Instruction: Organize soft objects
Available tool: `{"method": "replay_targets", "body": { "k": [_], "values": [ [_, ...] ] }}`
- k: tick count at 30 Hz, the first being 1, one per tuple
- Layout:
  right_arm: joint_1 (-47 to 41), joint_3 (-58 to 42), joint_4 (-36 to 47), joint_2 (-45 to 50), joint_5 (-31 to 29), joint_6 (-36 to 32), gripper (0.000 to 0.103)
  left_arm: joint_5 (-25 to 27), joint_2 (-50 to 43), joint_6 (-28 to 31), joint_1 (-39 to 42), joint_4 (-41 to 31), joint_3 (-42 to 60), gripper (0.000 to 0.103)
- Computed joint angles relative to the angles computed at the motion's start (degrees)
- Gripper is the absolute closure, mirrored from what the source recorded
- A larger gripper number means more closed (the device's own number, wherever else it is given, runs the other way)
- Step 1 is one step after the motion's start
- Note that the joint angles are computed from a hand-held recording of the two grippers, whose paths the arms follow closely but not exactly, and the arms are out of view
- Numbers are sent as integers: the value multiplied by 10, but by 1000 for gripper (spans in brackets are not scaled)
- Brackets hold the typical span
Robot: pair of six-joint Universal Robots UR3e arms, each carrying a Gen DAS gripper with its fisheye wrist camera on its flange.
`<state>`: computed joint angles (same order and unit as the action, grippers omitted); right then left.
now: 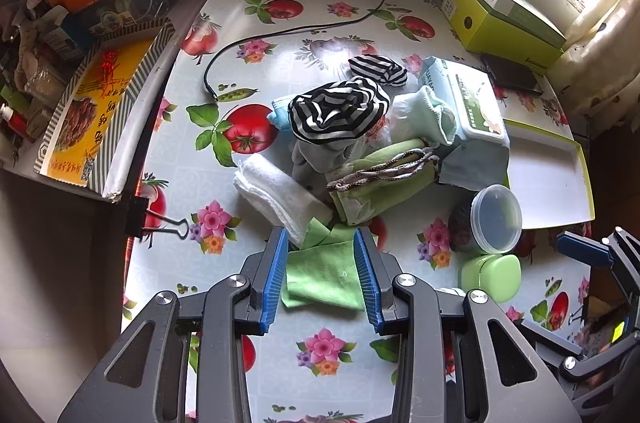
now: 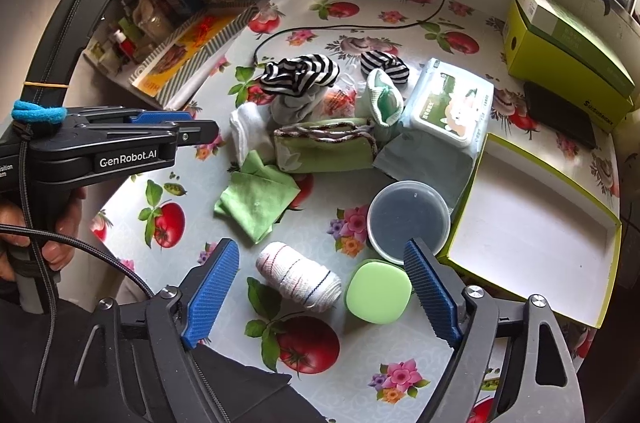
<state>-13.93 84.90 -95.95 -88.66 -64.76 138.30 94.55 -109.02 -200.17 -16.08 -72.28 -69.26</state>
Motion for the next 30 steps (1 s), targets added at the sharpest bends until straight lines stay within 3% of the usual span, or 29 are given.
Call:
{"method": "replay_targets", "body": {
  "k": [30],
  "values": [
    [12,-7,-5,7,1,3,21,-3,3,5,6,5,-14,67]
  ]
}}
